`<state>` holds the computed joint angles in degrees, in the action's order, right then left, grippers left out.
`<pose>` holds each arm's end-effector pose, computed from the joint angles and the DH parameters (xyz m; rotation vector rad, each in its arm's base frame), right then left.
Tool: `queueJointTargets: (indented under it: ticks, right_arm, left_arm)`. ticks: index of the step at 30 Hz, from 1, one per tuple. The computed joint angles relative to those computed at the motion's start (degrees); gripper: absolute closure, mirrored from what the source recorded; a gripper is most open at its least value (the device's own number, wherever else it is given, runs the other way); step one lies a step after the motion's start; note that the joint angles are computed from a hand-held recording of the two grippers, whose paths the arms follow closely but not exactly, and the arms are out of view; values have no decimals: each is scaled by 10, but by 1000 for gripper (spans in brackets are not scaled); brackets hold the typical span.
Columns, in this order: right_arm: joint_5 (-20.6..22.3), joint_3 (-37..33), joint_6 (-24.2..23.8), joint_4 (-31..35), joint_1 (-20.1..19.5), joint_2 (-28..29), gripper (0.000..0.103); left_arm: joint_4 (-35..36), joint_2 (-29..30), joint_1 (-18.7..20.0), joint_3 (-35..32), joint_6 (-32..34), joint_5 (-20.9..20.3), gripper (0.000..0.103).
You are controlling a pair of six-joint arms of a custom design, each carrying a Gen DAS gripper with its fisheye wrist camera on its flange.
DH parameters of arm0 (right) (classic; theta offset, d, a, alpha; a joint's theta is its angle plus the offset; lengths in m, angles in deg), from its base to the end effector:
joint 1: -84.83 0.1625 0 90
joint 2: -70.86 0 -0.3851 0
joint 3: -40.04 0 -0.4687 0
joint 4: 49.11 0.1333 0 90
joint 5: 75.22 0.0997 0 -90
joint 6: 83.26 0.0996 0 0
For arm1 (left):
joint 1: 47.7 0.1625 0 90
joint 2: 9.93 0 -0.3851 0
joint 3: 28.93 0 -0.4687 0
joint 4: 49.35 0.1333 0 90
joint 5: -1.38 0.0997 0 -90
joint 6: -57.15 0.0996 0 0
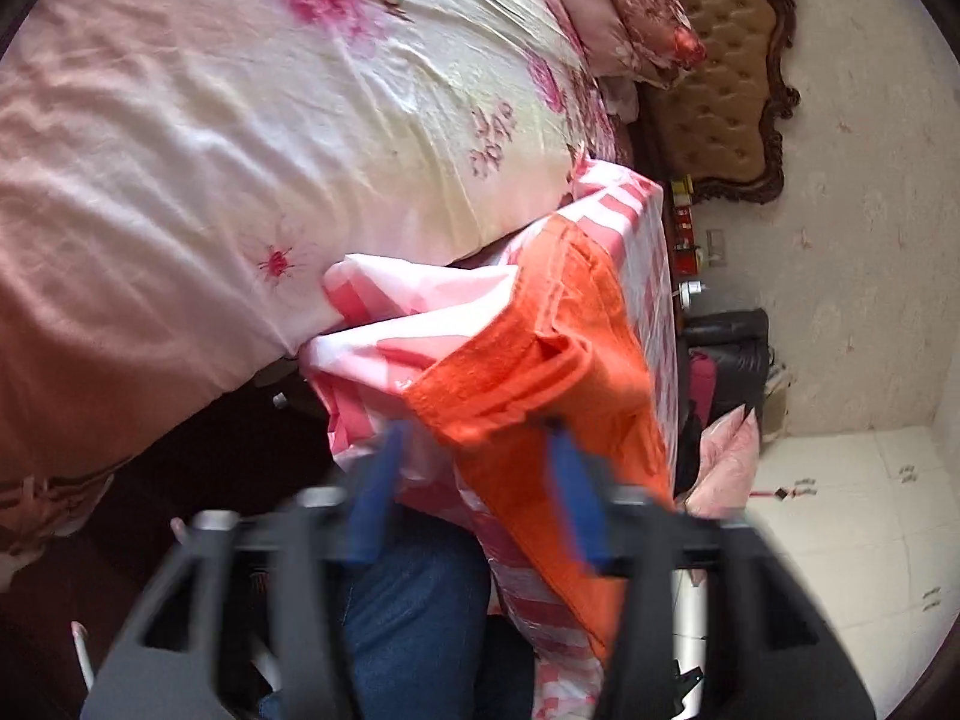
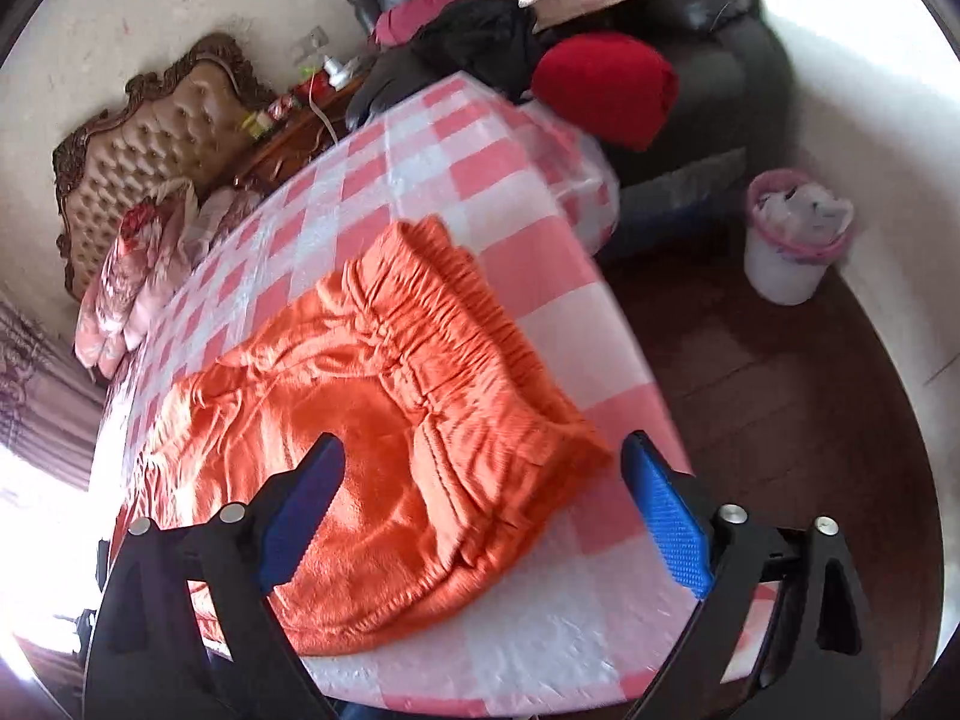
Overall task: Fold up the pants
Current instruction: 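Lower the folded waistband onto the pant legs with both tools, then open both tools and release the folded pants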
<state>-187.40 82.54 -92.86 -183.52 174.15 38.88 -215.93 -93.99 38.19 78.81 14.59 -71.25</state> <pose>0.0848 -0.9227 0.2599 0.0476 -2.6158 0.7466 0.1193 -0.6152 0.3795 1.0807 -2.4772 1.3941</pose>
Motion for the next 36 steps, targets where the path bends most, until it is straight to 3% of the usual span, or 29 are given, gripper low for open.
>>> queueJointTargets:
  ticks: [2, 3, 6, 7, 8, 9, 11, 13, 15, 16, 19, 23, 24, 25, 27, 29, 33, 36]
  right_arm:
    - [-37, -5, -21, -15, 6, 11, 66]
    - [-22, 5, -5, -11, 3, 2, 77]
    - [-36, 42, -4, -35, 3, -20, 79]
    - [-40, 56, -4, -45, 3, -28, 79]
    - [-46, 67, -7, -54, 3, -33, 79]
    - [-55, 78, -12, -65, 3, -40, 79]
    - [-60, 90, -15, -71, 2, -48, 79]
    - [-66, 90, -21, -69, 3, -47, 79]
    - [-77, 88, -28, -71, 5, -45, 78]
    - [-81, 87, -27, -70, 7, -44, 78]
    - [-86, 86, -25, -71, 8, -42, 77]
    - [-86, 90, -27, -71, 7, -45, 77]
    - [-87, 89, -28, -69, 6, -45, 77]
    - [-87, 87, -29, -67, 7, -44, 76]
    - [-89, 85, -29, -64, 7, -43, 76]
    - [-92, 83, -32, -65, 7, -41, 76]
    - [-102, 85, -38, -75, 10, -39, 75]
    - [-101, 90, -37, -80, 10, -41, 74]
  left_arm:
    - [37, 2, -17, -17, 25, 48, 92]
    - [53, 4, -24, -27, 38, 65, 92]
    - [106, 8, -36, -51, 56, 98, 89]
    - [131, 8, -39, -58, 50, 111, 67]
    - [159, 5, -45, -63, 40, 149, 37]
    - [164, 1, -53, -64, 44, 192, 37]
    - [150, 10, -60, -86, 103, 219, 45]
    - [145, 29, -64, -121, 167, 220, 46]
    - [190, 69, -59, -186, 231, 188, 58]
    - [213, 89, -62, -214, 250, 202, 62]
    - [266, 150, -68, -293, 325, 232, 64]
    - [352, 216, -54, -378, 331, 242, 65]
    - [365, 227, -53, -389, 335, 249, 69]
    - [374, 234, -53, -397, 348, 250, 84]
    - [387, 242, -55, -400, 358, 269, 88]
    - [392, 248, -57, -412, 359, 279, 100]
    - [354, 248, -66, -427, 376, 297, 100]
    - [382, 262, -63, -457, 353, 299, 92]
